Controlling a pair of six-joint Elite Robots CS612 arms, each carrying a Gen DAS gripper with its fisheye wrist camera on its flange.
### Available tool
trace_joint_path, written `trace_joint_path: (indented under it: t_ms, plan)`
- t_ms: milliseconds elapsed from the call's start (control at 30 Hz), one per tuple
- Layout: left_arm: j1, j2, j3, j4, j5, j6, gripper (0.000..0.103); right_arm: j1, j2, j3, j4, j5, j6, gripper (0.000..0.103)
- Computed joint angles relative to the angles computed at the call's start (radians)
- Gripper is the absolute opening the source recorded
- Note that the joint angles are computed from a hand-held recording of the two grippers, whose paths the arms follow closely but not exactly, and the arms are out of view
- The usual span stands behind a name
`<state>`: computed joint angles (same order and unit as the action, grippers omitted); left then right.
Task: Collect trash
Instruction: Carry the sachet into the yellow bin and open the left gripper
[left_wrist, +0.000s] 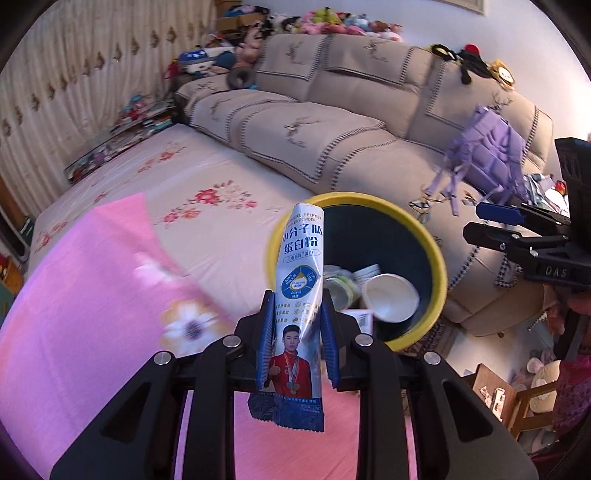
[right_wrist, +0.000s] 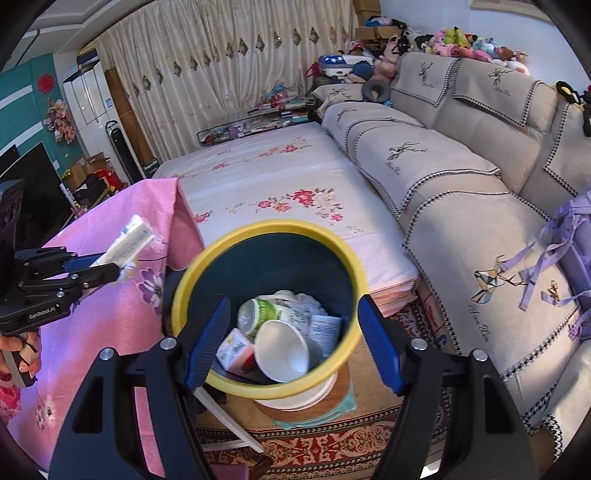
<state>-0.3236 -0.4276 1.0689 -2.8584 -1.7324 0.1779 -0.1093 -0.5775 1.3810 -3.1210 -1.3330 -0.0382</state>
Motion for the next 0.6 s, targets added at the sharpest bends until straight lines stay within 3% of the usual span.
trace_joint_path:
  t_ms: [200, 333, 500, 533, 600]
  plan:
    - [-0.055, 0.078, -0.159, 0.168, 0.01, 0.02, 0.024, -0.033, -0.007, 0.027, -0.028, 0.017, 0.028, 0.069]
    - [-0.074, 0.156, -0.303, 0.298, 0.033, 0.012, 0.024, -0.048, -0.006, 0.036, -0.033, 0.027, 0.043, 0.069]
    - [-0.088, 0.217, -0.409, 0.38, 0.066, -0.005, 0.024, -0.057, -0.005, 0.043, -0.039, 0.04, 0.053, 0.07]
    - [-0.09, 0.225, -0.423, 0.389, 0.069, -0.011, 0.026, -0.058, -0.005, 0.043, -0.042, 0.042, 0.056, 0.07]
    - [-0.092, 0.236, -0.439, 0.39, 0.085, -0.025, 0.047, -0.059, -0.005, 0.045, -0.045, 0.046, 0.06, 0.07]
